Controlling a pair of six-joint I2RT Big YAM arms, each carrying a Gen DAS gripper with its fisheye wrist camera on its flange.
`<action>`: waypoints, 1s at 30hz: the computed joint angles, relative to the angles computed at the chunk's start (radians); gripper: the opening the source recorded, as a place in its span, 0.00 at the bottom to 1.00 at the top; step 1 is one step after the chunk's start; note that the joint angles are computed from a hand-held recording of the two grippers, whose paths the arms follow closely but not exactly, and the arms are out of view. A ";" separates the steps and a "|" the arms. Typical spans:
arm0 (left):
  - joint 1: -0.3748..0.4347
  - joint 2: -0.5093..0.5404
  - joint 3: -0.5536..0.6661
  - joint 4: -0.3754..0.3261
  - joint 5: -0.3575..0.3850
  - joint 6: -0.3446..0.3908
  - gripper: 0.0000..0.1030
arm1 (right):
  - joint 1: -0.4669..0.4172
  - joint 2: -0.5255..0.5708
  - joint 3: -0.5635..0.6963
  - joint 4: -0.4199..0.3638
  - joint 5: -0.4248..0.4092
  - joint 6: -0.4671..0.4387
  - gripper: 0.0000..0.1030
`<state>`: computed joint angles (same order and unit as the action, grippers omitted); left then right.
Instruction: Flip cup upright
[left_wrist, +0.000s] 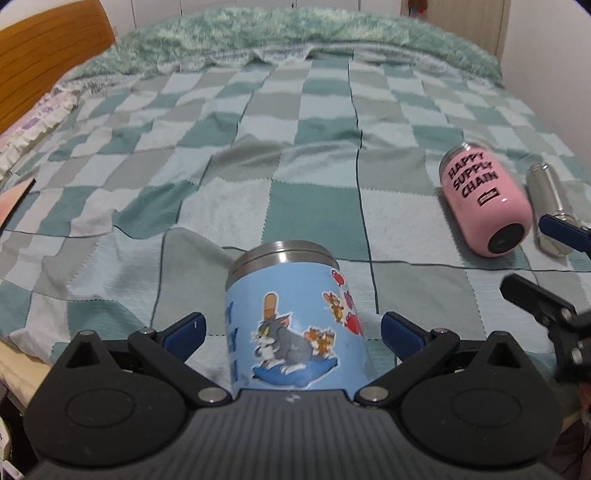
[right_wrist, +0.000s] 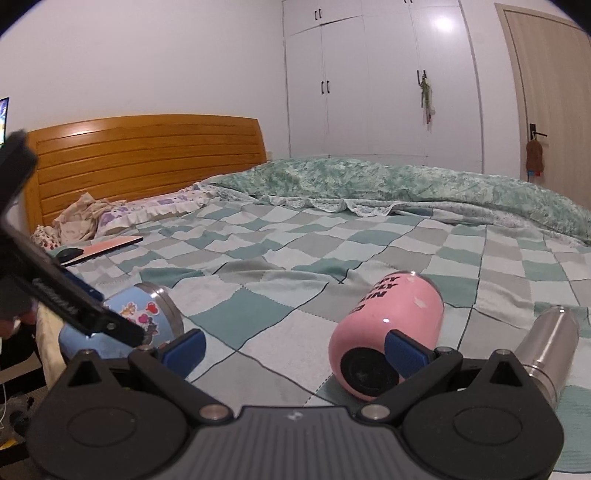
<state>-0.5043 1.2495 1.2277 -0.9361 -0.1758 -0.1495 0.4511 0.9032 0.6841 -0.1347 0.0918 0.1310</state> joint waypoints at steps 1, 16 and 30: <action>-0.002 0.019 0.017 -0.021 -0.002 -0.002 1.00 | 0.002 -0.002 -0.004 0.002 -0.004 -0.001 1.00; 0.017 -0.015 -0.001 -0.033 0.025 -0.015 0.84 | 0.024 -0.015 -0.024 0.024 0.015 0.014 1.00; 0.074 -0.284 -0.214 0.173 0.109 0.078 0.82 | 0.024 -0.051 -0.065 0.083 0.043 0.073 1.00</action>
<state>-0.4307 0.9651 1.0141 -0.7626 -0.0669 -0.0720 0.4754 0.8520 0.6189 -0.0519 0.1348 0.2040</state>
